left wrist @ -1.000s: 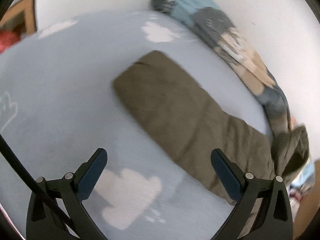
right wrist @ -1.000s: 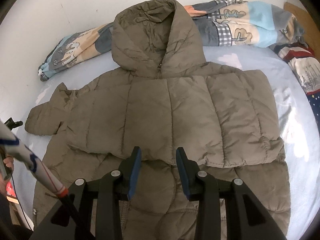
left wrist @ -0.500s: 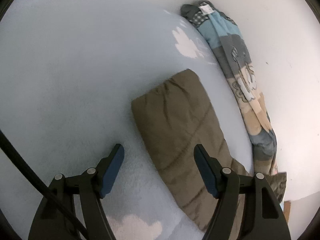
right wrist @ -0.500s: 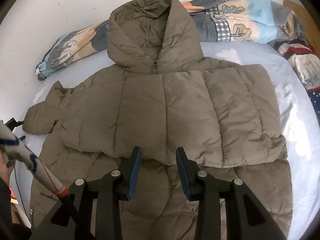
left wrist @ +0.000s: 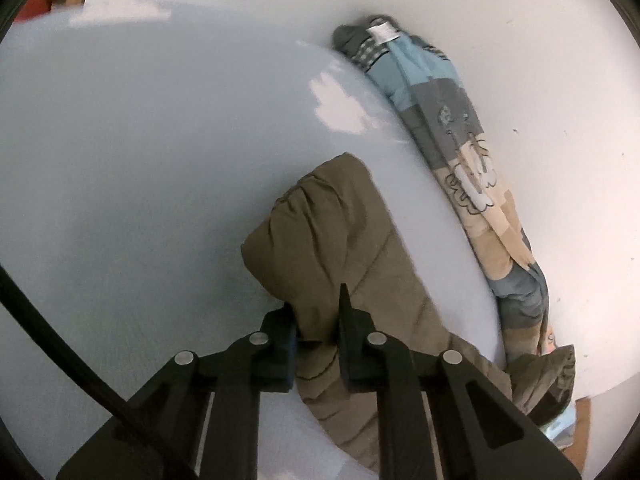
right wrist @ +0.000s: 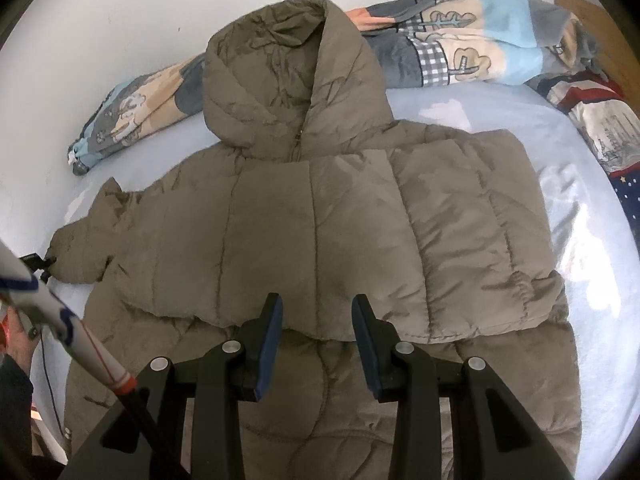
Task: Fold large clothes
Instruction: 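Fold the held sleeve across the jacket body with the left tool and release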
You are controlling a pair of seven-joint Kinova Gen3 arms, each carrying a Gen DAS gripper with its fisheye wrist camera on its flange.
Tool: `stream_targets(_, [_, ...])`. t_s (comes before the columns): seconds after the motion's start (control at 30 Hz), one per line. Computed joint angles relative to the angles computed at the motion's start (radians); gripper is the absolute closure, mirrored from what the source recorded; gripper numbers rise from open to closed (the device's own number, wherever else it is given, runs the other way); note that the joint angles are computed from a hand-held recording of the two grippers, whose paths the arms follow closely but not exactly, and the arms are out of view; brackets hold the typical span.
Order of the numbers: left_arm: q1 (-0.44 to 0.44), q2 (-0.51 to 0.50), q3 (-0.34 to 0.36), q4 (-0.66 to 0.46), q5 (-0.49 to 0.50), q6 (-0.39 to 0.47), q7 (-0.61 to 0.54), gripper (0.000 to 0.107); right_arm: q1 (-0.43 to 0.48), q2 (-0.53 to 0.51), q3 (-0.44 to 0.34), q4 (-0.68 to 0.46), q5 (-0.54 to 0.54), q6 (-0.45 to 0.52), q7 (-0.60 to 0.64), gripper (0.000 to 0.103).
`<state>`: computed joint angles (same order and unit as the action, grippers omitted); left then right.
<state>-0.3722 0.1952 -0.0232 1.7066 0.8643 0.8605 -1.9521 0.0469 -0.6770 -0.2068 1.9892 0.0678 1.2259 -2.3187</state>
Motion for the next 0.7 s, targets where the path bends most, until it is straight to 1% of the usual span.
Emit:
stream_targets(0.13, [0.036,-0.090,0.004,-0.002,-0.017,-0.026,-0.013,0.093,0.007,-0.019,0.010,-0.010,-0.003,0.003,-0.004,0.064])
stream_targets(0.27, [0.096,-0.192,-0.008,-0.011,0.007,-0.028,-0.049,0.093,0.018,-0.038,0.019,-0.025,-0.009,0.010,-0.008,0.064])
stream_targets(0.3, [0.116,-0.212,-0.011,-0.017,0.006,-0.028,-0.052,0.093,0.022,-0.043,0.020,-0.030,-0.009,0.012,-0.008,0.064])
stream_targets(0.47, [0.232,-0.329,-0.024,-0.044,0.072,0.016,-0.122,0.093,0.043,-0.075,0.035,-0.055,-0.005,0.030,-0.008,0.064])
stream_targets(0.57, [0.312,-0.393,-0.003,-0.061,0.070,0.015,-0.128,0.093,0.058,-0.097,0.056,-0.067,-0.004,0.040,-0.005,0.064])
stream_targets(0.7, [0.423,-0.438,0.037,-0.080,0.067,0.025,-0.122,0.093,0.083,-0.130,0.089,-0.081,0.000,0.053,-0.002,0.064])
